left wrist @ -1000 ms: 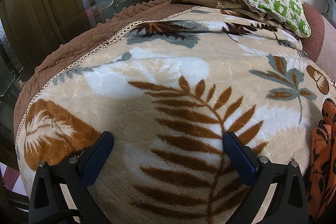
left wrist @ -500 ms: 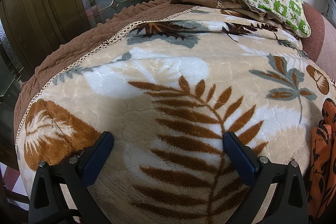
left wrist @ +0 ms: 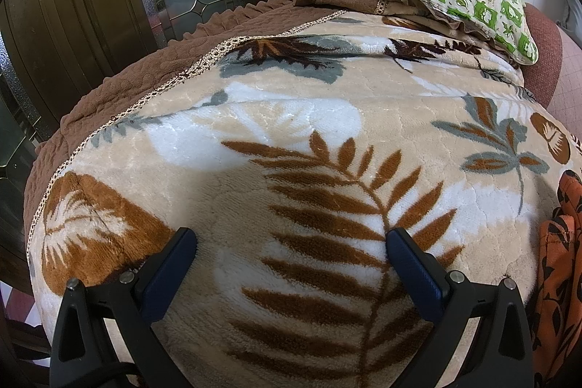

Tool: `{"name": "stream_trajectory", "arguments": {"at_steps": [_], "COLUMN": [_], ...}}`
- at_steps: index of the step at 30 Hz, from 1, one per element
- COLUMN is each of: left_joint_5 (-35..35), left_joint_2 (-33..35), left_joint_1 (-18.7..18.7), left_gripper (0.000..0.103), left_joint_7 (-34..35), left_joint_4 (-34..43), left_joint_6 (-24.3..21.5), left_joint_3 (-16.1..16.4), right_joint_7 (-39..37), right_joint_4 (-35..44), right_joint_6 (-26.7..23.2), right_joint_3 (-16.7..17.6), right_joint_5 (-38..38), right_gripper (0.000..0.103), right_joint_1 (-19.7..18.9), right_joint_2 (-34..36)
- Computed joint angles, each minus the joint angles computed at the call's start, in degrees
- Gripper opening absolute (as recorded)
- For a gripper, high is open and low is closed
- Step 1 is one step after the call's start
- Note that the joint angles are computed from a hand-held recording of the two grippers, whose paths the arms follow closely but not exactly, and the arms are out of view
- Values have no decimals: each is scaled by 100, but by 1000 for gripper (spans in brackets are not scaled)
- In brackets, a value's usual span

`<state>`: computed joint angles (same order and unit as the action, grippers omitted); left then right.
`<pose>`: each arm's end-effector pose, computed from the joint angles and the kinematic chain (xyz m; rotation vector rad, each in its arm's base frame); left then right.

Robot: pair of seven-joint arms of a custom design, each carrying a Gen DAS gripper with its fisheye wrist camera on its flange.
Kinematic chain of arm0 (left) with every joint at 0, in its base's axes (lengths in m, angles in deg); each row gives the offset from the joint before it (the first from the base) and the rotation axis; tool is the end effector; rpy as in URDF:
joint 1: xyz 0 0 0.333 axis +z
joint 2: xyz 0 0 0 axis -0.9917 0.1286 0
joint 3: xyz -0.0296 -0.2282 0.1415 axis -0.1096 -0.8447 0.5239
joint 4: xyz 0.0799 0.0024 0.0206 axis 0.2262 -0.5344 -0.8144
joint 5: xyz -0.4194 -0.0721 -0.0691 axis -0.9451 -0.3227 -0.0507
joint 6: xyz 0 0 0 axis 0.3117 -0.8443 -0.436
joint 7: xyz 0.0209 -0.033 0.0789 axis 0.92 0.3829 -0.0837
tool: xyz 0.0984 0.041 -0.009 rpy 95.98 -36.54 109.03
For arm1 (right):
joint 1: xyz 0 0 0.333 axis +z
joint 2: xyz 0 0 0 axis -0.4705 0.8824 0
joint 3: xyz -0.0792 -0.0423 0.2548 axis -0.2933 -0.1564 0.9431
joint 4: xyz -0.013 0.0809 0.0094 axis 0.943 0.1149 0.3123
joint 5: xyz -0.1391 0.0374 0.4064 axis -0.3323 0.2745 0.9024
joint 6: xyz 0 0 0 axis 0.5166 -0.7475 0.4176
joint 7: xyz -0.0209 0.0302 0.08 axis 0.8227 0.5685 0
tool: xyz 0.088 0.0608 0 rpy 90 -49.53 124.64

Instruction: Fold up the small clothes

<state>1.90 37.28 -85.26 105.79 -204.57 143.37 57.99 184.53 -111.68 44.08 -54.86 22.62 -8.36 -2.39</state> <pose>0.4996 -0.1530 0.4461 -2.1894 1.3238 -0.3742 0.4267 0.2742 0.4255 -1.4630 2.3047 -0.8076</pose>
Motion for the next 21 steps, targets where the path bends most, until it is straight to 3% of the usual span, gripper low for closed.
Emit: {"name": "stream_trajectory", "arguments": {"at_steps": [12, 16, 21], "left_joint_5": [134, 45, 51], "left_joint_2": [208, 96, 91], "left_joint_1": [-22, -53, -36], "left_gripper": [103, 103, 103], "left_joint_7": [30, 10, -9], "left_joint_4": [214, 77, 69], "left_joint_6": [-227, -33, -30], "left_joint_3": [-29, 58, 31], "right_joint_7": [-14, -6, -53], "right_joint_4": [16, 166, 5], "right_joint_6": [-25, -247, 42], "right_joint_3": [3, 39, -88], "right_joint_5": [-15, -115, 48], "right_gripper": [81, 83, 84], "right_joint_1": [-1, 13, 26], "right_joint_2": [18, 159, 4]}}
